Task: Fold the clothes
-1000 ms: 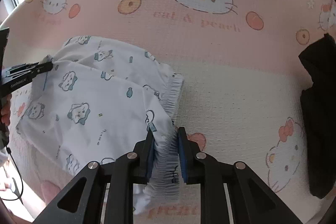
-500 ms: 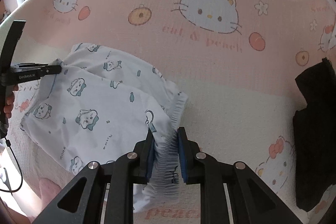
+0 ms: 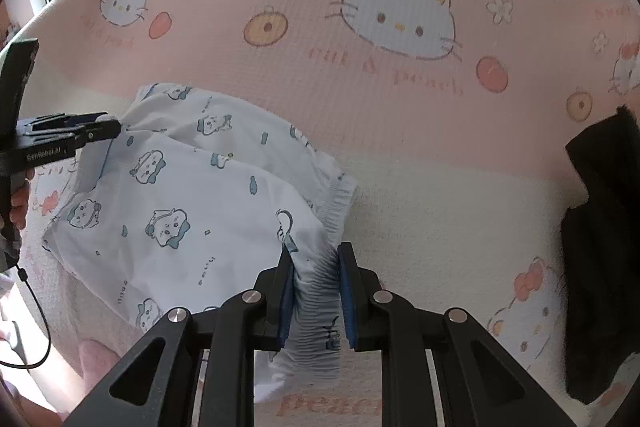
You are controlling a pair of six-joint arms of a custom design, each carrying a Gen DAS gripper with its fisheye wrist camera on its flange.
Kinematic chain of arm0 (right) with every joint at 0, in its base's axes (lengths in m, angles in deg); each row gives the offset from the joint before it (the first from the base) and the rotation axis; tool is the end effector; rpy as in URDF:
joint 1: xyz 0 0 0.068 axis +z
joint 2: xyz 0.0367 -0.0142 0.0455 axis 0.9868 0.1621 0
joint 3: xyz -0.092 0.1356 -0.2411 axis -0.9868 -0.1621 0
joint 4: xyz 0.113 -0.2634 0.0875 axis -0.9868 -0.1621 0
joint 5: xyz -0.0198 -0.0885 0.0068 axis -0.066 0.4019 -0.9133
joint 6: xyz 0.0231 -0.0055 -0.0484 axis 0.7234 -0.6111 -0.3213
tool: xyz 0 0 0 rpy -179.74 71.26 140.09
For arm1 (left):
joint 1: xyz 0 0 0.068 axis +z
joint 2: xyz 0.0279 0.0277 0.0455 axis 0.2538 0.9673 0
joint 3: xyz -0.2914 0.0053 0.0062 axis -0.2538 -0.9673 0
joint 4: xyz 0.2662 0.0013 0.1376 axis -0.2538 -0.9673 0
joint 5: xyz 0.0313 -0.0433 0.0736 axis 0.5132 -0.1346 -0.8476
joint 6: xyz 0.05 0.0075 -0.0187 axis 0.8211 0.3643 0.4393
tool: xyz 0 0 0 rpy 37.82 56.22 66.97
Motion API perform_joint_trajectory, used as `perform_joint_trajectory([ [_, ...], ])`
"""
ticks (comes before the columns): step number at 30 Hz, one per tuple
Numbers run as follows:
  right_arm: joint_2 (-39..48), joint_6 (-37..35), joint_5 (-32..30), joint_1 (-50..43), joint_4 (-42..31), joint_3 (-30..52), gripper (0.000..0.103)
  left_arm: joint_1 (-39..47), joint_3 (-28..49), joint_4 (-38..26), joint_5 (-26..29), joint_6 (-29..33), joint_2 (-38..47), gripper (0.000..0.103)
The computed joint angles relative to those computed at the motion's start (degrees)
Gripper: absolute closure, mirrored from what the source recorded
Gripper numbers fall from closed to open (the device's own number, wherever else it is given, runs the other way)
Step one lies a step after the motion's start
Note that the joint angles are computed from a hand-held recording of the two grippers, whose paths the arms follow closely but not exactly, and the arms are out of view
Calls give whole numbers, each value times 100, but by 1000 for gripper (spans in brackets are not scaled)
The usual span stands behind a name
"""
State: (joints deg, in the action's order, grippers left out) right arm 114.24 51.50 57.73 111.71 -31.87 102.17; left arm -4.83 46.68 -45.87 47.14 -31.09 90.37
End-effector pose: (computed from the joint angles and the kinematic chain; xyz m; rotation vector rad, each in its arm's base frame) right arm 0.1706 0.0886 0.2758 0.2051 2.6262 -0.0995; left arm 0.3435 -0.1305 0.2268 0.7505 2.4623 -0.3515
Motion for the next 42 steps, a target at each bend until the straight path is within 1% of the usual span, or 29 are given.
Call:
perform_joint_trajectory([
  [1,-9,-2,-48,-37,17,-19,85,-46,-38,41,-115,62,5,84],
  [3,36,-38,-145,-122,18,-39,85,-115,-128,146,-303,147,3,87],
  [4,40,-28,-150,-135,33,-52,85,-94,-188,225,-281,131,-26,90],
  [7,76,7,-172,-178,70,-91,85,-30,-210,277,-203,135,-47,93],
  [10,115,42,-180,-200,86,-105,85,8,-275,344,-235,193,-168,94],
  [14,98,70,-94,-179,60,-62,85,141,-287,325,-74,96,-417,95],
  [20,18,-100,-39,-311,225,52,85,328,-137,362,55,77,-546,95],
  [26,271,-480,-188,-643,656,95,85,385,153,504,22,85,-168,95],
  [31,425,-611,-205,-801,862,87,85,340,531,626,-130,202,213,95],
  [35,511,-629,-367,-1021,995,-18,85,303,1013,535,-113,275,695,95],
  [38,600,-642,-521,-1253,1133,-124,85,232,1252,525,-245,293,1011,95],
  [42,777,-685,-724,-1518,1320,-203,85,107,1543,309,-499,371,1422,95],
])
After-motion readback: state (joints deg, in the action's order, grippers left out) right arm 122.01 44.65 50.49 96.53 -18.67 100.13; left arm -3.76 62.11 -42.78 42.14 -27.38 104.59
